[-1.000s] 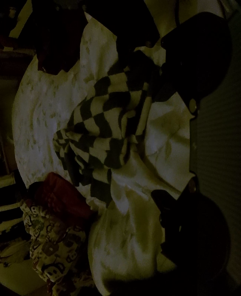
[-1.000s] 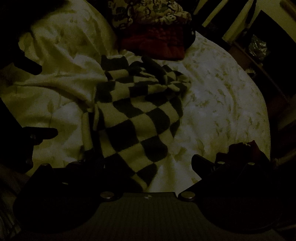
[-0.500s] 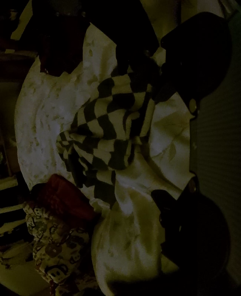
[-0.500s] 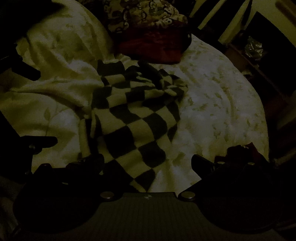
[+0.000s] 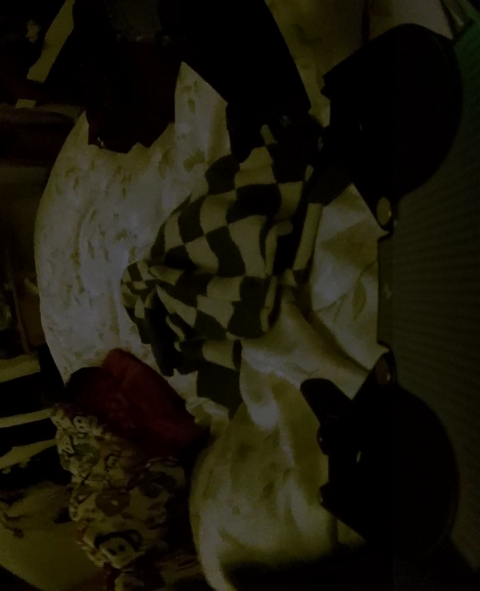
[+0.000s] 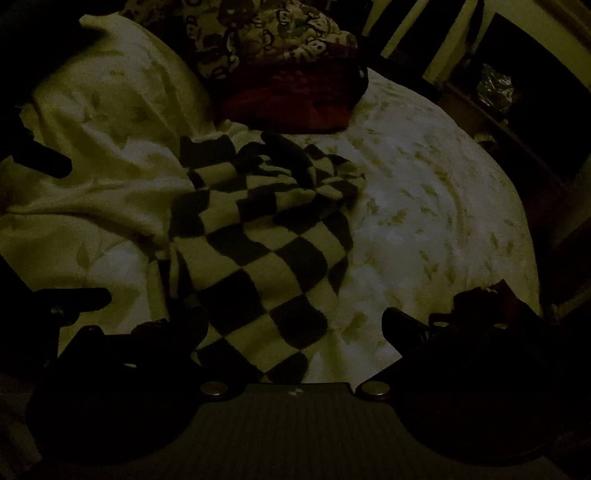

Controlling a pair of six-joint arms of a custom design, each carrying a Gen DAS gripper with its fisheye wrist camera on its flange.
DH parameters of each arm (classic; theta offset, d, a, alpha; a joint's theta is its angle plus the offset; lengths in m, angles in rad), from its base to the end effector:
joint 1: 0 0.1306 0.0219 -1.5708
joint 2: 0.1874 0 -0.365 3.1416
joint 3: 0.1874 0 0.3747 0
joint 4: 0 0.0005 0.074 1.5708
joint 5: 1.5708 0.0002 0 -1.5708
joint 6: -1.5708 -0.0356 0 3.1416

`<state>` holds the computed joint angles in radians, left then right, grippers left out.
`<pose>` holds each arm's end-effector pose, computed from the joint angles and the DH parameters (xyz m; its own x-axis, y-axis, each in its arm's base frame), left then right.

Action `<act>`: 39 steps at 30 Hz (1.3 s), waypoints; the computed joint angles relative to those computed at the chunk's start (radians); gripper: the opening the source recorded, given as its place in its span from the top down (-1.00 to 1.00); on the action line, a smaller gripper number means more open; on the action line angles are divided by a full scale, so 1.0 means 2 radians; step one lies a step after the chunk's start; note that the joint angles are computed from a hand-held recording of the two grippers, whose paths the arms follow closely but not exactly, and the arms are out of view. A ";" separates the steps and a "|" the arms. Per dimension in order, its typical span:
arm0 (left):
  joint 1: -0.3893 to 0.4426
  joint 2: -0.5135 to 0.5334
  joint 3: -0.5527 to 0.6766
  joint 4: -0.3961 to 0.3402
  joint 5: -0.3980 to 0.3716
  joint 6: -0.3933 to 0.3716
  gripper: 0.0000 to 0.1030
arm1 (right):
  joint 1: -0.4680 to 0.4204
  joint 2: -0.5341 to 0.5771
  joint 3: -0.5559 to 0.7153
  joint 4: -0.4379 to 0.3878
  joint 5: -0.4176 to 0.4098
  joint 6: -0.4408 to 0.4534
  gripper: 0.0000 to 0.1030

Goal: Fold small clothes

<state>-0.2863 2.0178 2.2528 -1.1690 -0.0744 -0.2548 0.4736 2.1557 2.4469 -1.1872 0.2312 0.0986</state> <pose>0.6410 -0.1865 0.4237 -0.6861 0.4640 -0.5604 0.4259 0.8806 0.2077 0.6298 0.3130 0.4147 -0.6604 -0.4461 -0.6041 -0.3834 0.8920 -0.2396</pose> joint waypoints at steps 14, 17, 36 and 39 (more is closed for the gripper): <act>0.001 0.018 0.019 -0.011 -0.002 0.000 -0.99 | -0.003 0.008 0.007 0.009 -0.007 -0.002 -1.00; 0.001 0.017 0.016 -0.008 0.001 -0.005 -0.99 | -0.002 0.009 0.006 0.012 -0.005 -0.001 -1.00; -0.005 -0.002 -0.025 0.035 -0.014 -0.020 -0.99 | -0.007 -0.008 -0.033 0.049 -0.032 -0.010 -1.00; -0.006 -0.006 -0.033 0.045 -0.015 -0.021 -0.99 | -0.007 -0.010 -0.037 0.055 -0.027 -0.013 -1.00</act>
